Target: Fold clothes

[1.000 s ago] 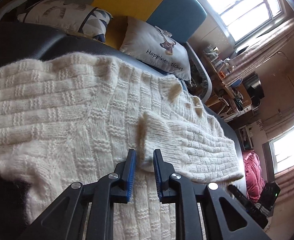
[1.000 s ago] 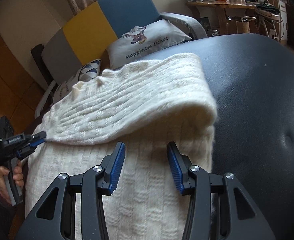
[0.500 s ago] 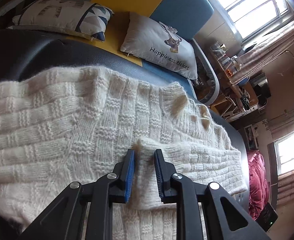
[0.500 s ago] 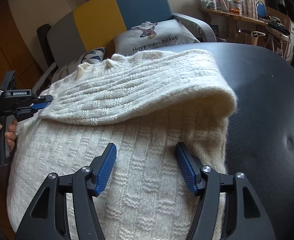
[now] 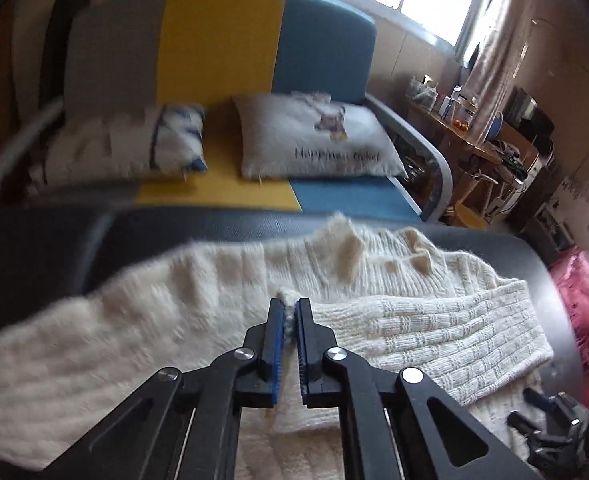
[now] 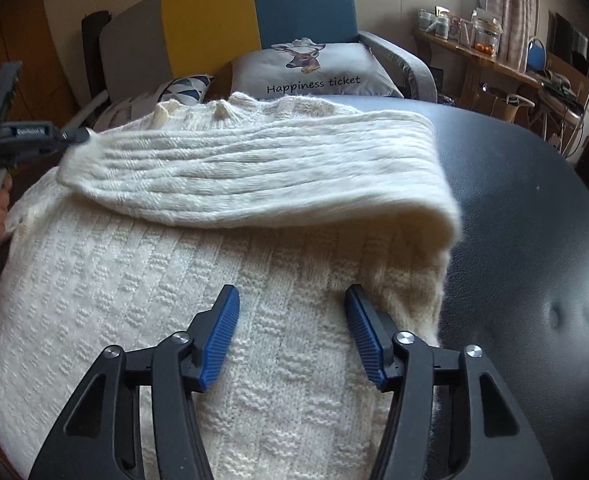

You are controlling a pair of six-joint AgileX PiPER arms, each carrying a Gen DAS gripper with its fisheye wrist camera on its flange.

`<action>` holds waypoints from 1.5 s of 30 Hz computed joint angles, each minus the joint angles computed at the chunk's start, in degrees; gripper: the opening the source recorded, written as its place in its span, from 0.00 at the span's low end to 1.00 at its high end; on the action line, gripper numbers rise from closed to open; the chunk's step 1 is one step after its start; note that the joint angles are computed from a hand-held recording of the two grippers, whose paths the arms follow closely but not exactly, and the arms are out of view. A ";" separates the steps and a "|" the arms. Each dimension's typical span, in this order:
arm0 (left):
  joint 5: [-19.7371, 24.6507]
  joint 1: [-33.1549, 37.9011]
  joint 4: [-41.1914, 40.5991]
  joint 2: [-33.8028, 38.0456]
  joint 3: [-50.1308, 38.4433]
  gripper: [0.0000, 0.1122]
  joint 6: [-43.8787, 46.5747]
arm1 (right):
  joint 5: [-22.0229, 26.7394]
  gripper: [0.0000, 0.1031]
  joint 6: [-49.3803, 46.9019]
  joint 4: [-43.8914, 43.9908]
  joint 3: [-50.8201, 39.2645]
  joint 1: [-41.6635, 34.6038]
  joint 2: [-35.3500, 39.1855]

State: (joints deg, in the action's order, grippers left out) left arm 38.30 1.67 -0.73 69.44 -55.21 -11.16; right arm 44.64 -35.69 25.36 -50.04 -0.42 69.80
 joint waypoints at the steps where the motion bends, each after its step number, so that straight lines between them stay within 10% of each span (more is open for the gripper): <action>1: 0.53 -0.29 2.16 0.82 0.11 0.05 -0.89 | -0.23 0.56 -0.11 -0.52 0.14 0.23 0.13; 24: -0.80 6.29 -7.21 3.95 4.71 0.11 4.49 | 12.89 0.36 -7.25 4.65 -13.26 -8.24 8.44; 29: -0.78 3.78 -2.14 4.61 4.11 0.11 0.39 | 12.64 0.36 -7.86 12.08 -10.60 -11.89 8.82; 38: 0.23 6.86 -9.09 5.41 3.63 0.13 5.76 | 21.17 0.49 -6.59 50.60 -1.25 -32.23 20.64; 45: -0.07 -0.93 5.09 4.48 3.96 0.04 -5.88 | 18.87 0.47 -7.66 54.33 1.41 -32.55 19.73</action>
